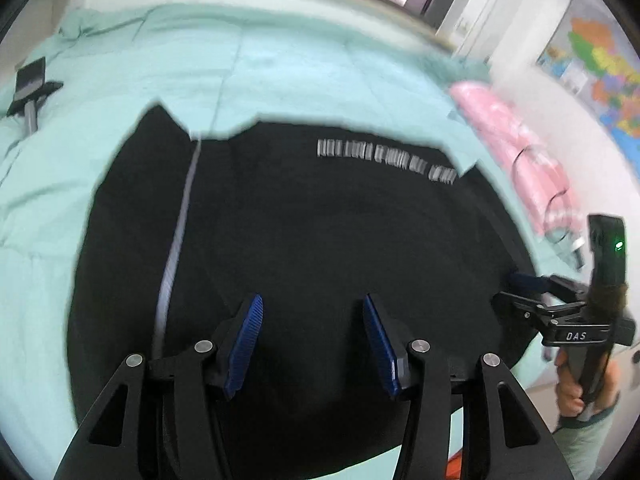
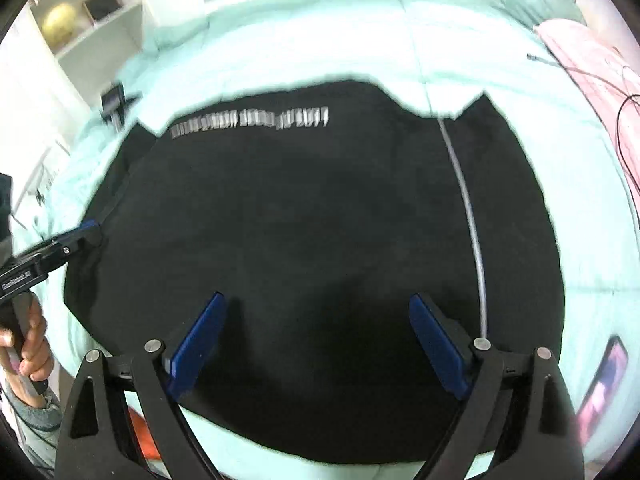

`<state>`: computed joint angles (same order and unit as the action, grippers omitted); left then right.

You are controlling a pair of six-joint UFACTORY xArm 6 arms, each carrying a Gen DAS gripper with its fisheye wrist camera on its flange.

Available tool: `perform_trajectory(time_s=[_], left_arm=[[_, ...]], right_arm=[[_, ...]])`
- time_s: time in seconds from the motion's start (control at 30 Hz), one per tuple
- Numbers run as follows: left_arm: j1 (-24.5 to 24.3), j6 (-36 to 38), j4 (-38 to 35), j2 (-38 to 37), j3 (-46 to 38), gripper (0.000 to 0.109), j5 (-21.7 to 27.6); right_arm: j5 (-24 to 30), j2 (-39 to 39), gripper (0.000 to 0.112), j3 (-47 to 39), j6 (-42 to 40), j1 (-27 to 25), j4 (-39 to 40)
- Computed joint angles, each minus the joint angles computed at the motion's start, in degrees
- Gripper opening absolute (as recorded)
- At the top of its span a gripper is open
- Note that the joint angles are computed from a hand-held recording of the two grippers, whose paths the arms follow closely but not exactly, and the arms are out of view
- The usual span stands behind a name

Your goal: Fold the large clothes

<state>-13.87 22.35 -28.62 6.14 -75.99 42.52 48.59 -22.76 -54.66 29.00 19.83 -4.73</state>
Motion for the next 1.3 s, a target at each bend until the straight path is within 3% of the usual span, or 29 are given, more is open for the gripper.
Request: perform_trajectory(time_s=[0.1, 0.13, 0.2, 0.3, 0.37, 0.4, 0.47, 0.6, 0.67, 0.73, 0.93, 1.3], left_arm=[[-0.81, -2.02, 1.7, 1.41, 2.17, 0.055, -4.39], [-1.09, -5.84, 4.96, 0.77, 2.58, 0.055, -5.44], [-2.1, -15.45, 16.61, -1.85, 5.1, 0.055, -9.86], [-2.66, -23.45, 30.83, -8.47, 9.48, 0.055, -16.42], [-2.86, -24.15, 29.47, -11.44, 9.41, 0.059, -16.01], [-2.69, -21.88, 25.61, -12.53, 8.91, 0.065, -15.46], [-3.22, -22.76, 25.08, -14.9, 8.75, 0.073, -16.24], [-3.55, -37.0, 46.13, -19.74, 11.72, 0.079, -19.93], [-3.54, -46.29, 58.12, -20.67, 11.37, 0.079, -17.53], [-4.1, -53.22, 65.24, -20.41, 10.8, 0.079, -16.01], [-2.95, -51.27, 60.96, -21.84, 12.64, 0.079, -17.76], [-6.43, -51.52, 63.71, -20.07, 12.47, 0.079, -13.96]], right_arm=[[1.28, 2.14, 0.096, 0.92, 0.51, -0.05, -2.1], [2.06, 1.65, 0.096, 0.54, 1.1, 0.01, -2.4], [2.48, 1.32, 0.095, -0.22, 3.46, 0.78, -4.66], [4.8, -3.75, 0.095, -0.17, 5.59, 1.93, -9.56], [4.42, -6.46, 0.095, -0.56, 8.4, 3.21, -12.91], [4.8, -6.62, 0.095, -2.18, 10.08, 4.26, -14.37], [6.03, -6.17, 0.095, -6.35, 15.9, 7.76, -20.54], [10.86, -4.37, 0.096, -13.27, 23.86, 13.92, -31.05], [12.35, -2.96, 0.096, -15.45, 26.91, 16.6, -33.74], [10.89, -3.35, 0.096, -15.34, 27.63, 16.91, -33.69], [9.68, -4.65, 0.096, -11.78, 30.42, 17.93, -33.88], [9.01, -3.32, 0.096, -10.4, 30.38, 17.11, -32.62]])
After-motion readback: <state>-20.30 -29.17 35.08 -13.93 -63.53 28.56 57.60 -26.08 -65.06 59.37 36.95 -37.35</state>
